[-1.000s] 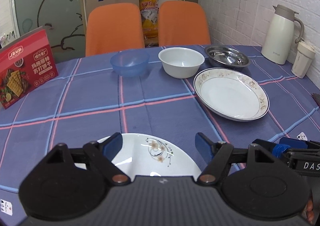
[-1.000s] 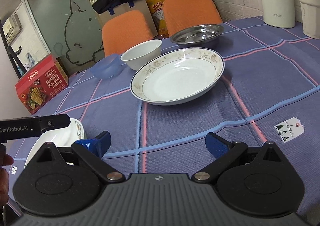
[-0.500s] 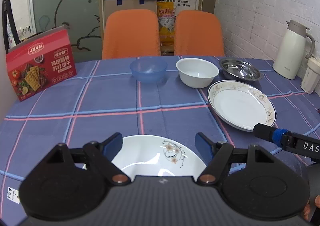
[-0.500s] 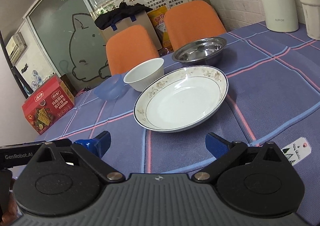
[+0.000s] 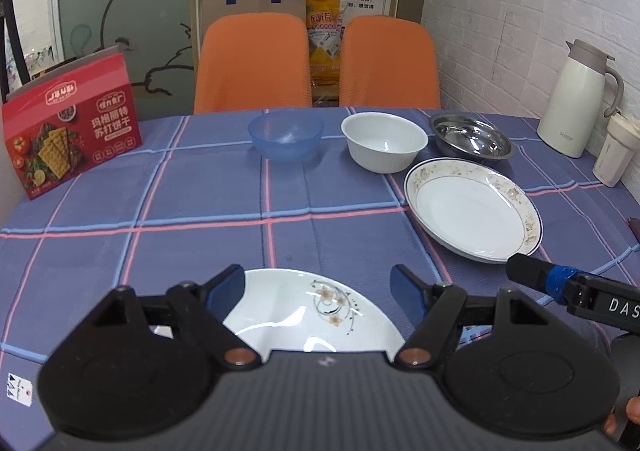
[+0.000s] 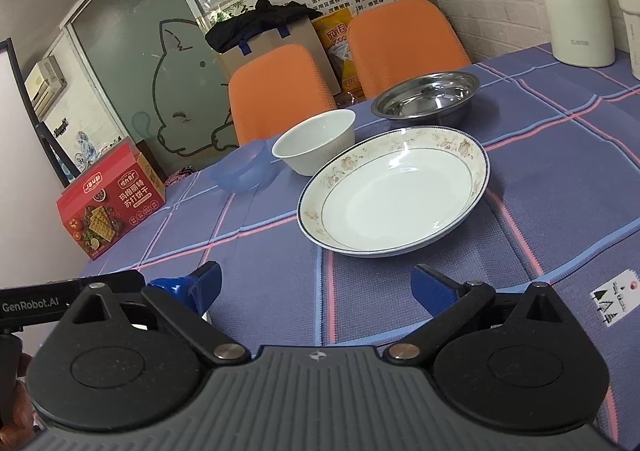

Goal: Organize plates and bowls
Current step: 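Move the left gripper to the gold-rimmed deep white plate, then close the left gripper on the gold-rimmed plate's rim and lift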

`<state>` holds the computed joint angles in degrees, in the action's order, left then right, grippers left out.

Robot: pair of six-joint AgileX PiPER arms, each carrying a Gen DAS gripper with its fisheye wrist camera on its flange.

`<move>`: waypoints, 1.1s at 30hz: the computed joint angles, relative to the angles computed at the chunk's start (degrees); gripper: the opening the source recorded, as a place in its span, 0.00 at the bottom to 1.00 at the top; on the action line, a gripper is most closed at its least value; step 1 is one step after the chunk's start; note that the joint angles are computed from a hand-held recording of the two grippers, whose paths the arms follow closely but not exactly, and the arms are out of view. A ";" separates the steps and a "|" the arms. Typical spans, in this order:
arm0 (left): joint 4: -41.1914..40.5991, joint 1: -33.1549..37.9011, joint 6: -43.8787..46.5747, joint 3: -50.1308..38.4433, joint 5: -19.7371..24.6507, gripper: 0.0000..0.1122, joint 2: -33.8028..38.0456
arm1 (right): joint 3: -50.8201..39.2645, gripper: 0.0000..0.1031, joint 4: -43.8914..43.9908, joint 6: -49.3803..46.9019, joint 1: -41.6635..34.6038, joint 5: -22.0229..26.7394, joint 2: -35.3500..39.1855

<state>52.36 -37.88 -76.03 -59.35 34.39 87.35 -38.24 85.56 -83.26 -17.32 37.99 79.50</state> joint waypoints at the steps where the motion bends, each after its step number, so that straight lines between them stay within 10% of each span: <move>1: -1.32 0.58 1.50 -0.84 -1.16 0.65 0.63 | -0.31 0.86 -0.53 0.47 -0.67 0.04 0.04; 8: -19.09 4.81 21.84 -14.66 -3.82 0.65 10.92 | -1.95 0.86 -1.56 -3.82 -7.79 -1.11 0.69; 16: -46.56 10.71 50.90 -45.24 5.50 0.65 31.29 | -17.15 0.86 -13.14 4.24 -2.49 -8.49 12.23; 23: -55.51 13.43 56.78 -66.99 17.04 0.65 45.85 | -29.89 0.86 -34.33 20.81 3.38 -9.08 22.21; 33: -55.73 12.91 58.03 -75.42 21.04 0.60 51.78 | -30.60 0.87 -37.41 22.73 6.70 -9.84 24.29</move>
<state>-3.37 -24.97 -18.00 -134.77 55.42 139.13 -68.84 48.15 -60.54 -10.63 28.15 103.78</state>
